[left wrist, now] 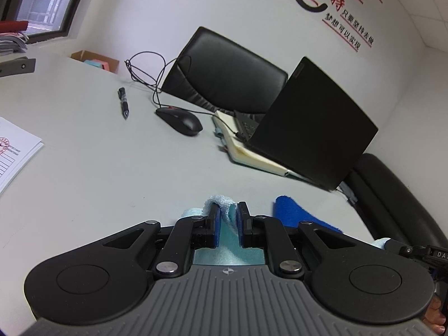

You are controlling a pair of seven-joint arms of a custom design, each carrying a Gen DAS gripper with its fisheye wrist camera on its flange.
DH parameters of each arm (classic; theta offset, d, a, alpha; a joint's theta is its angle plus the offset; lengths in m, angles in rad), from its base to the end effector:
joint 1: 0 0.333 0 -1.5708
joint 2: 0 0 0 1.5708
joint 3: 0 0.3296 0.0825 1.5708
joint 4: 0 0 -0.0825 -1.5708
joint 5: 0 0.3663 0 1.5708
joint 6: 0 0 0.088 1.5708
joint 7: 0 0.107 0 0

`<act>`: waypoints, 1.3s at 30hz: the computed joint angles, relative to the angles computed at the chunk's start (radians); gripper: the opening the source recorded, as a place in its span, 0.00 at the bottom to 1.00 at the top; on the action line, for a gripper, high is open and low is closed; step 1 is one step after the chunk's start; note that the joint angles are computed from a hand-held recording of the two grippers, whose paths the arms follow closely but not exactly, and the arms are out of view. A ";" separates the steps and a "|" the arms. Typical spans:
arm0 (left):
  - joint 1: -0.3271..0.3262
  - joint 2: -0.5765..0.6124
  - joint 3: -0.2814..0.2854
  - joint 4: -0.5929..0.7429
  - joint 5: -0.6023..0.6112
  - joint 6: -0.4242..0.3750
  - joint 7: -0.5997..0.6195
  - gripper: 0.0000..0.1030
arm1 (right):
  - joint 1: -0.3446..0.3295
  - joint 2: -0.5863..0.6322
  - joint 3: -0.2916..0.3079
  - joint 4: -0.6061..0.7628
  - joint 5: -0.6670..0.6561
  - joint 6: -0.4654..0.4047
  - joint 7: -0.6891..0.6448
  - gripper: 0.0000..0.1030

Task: Fold towel
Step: 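Lift the towel end with both grippers and fold it over the towel, then open both grippers and release the folded towel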

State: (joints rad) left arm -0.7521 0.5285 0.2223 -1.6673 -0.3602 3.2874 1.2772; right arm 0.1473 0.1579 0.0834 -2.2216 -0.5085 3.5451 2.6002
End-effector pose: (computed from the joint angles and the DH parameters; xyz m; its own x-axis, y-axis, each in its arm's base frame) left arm 0.6160 -0.3599 0.4630 -0.1832 -0.8853 0.4273 -0.5631 -0.2618 -0.7838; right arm 0.5395 0.1858 0.4665 0.1065 -0.8240 -0.5564 -0.5691 0.4084 -0.7137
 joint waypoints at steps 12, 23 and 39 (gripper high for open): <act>0.021 0.057 0.015 0.076 0.097 -0.079 -0.105 0.18 | -0.051 0.055 0.048 0.076 -0.052 -0.078 0.034 0.15; -0.065 0.061 0.134 0.059 0.112 -0.027 -0.145 0.40 | 0.080 0.047 -0.052 0.063 0.178 -0.068 -0.176 0.29; -0.182 0.035 0.217 0.010 0.134 -0.037 0.007 0.41 | 0.318 -0.022 -0.183 0.018 0.613 -0.092 -0.691 0.40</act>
State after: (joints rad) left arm -0.9344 0.5639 0.4391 -1.6569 -0.2264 3.2505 1.2839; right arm 0.4648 0.1358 -0.0992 -2.2033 0.1042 3.4529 1.9093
